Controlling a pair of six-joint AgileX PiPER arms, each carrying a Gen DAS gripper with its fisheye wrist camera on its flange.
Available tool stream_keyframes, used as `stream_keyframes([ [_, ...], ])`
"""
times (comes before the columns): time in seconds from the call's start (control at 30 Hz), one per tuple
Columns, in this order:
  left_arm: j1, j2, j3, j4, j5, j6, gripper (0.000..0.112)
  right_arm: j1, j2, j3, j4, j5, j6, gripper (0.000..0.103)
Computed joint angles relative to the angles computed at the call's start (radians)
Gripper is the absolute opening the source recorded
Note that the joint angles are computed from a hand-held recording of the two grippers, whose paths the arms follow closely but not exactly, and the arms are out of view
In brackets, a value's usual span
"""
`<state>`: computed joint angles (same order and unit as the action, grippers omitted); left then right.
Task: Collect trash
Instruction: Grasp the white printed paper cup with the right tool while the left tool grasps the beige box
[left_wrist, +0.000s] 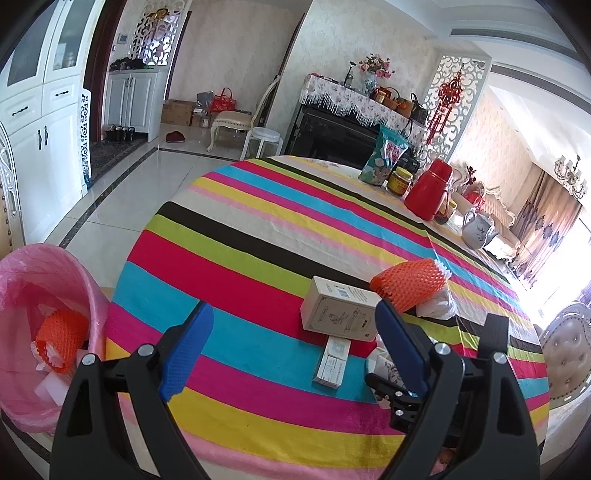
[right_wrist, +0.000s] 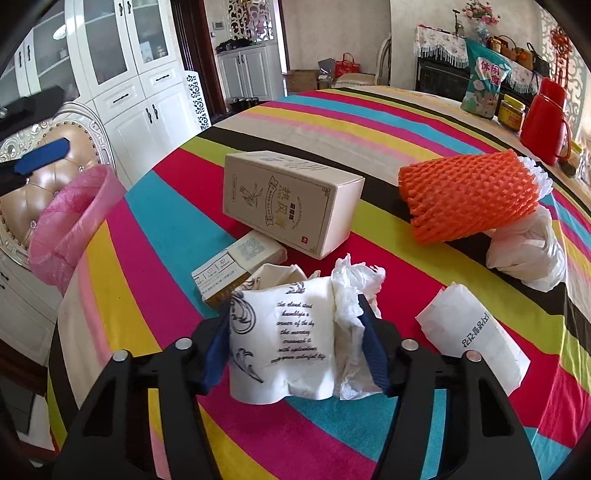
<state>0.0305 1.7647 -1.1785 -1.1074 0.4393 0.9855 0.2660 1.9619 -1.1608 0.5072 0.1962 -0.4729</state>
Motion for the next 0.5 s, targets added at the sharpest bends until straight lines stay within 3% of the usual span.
stream_keyframes([
  [0.5,-0.113,0.216,-0.146,0.223,-0.026,-0.164,0.076,-0.036,-0.071,0.042,0.045,-0.027,-0.039,0.055],
])
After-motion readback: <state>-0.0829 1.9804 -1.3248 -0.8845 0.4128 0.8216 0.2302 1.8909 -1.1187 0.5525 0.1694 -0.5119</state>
